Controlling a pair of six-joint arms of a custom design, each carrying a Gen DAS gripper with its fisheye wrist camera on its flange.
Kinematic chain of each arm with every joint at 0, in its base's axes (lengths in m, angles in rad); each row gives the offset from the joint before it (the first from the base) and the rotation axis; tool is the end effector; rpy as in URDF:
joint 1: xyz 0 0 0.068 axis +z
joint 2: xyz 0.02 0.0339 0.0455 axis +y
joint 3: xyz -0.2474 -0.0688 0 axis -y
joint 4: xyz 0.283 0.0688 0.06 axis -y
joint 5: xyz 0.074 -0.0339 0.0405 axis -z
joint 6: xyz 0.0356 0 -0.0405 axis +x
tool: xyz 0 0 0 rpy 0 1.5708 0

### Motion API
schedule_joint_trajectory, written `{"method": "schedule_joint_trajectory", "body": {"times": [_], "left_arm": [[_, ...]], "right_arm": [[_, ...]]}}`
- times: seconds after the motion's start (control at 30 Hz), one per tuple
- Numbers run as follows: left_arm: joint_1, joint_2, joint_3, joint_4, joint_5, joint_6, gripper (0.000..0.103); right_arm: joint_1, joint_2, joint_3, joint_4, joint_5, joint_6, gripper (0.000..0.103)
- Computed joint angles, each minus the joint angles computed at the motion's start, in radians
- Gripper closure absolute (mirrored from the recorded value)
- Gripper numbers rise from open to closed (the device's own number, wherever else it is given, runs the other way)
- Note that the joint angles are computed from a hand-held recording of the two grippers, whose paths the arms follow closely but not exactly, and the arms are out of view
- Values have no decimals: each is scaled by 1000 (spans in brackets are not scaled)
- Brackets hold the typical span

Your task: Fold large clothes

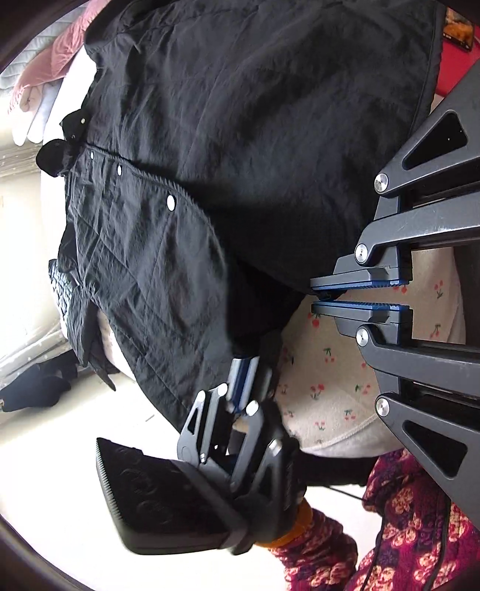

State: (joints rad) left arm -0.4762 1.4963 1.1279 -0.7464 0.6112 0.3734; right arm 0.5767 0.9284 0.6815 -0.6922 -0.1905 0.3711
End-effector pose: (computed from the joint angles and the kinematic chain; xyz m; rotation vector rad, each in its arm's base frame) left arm 0.2863 -0.1706 0.2217 1.2433 2.2874 -0.8490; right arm 0.1851 0.1284 0.2127 -0.3473 2.5759 0.6083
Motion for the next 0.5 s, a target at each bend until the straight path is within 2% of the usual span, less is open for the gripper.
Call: {"method": "schedule_joint_trajectory", "body": {"times": [0.07, 0.1, 0.17, 0.23, 0.3, 0.37, 0.5], "left_arm": [[22, 14, 22, -50, 73, 22, 97], [24, 35, 44, -97, 98, 47, 94], [32, 85, 95, -192, 132, 98, 73], [53, 124, 145, -273, 183, 149, 70], [79, 106, 154, -275, 201, 148, 62], [102, 72, 148, -216, 174, 88, 45], [126, 84, 224, -157, 54, -29, 39]], "right_arm": [[-2, 2, -5, 13, -37, -1, 95], [-10, 6, -5, 12, -63, -5, 93], [-49, 6, -1, -17, -131, -16, 92], [-75, -44, -9, -58, -127, -25, 80], [-111, -108, -11, -119, -95, -47, 71], [-185, -147, 0, -170, -89, -72, 62], [-389, -142, 50, -223, -95, -117, 50]]}}
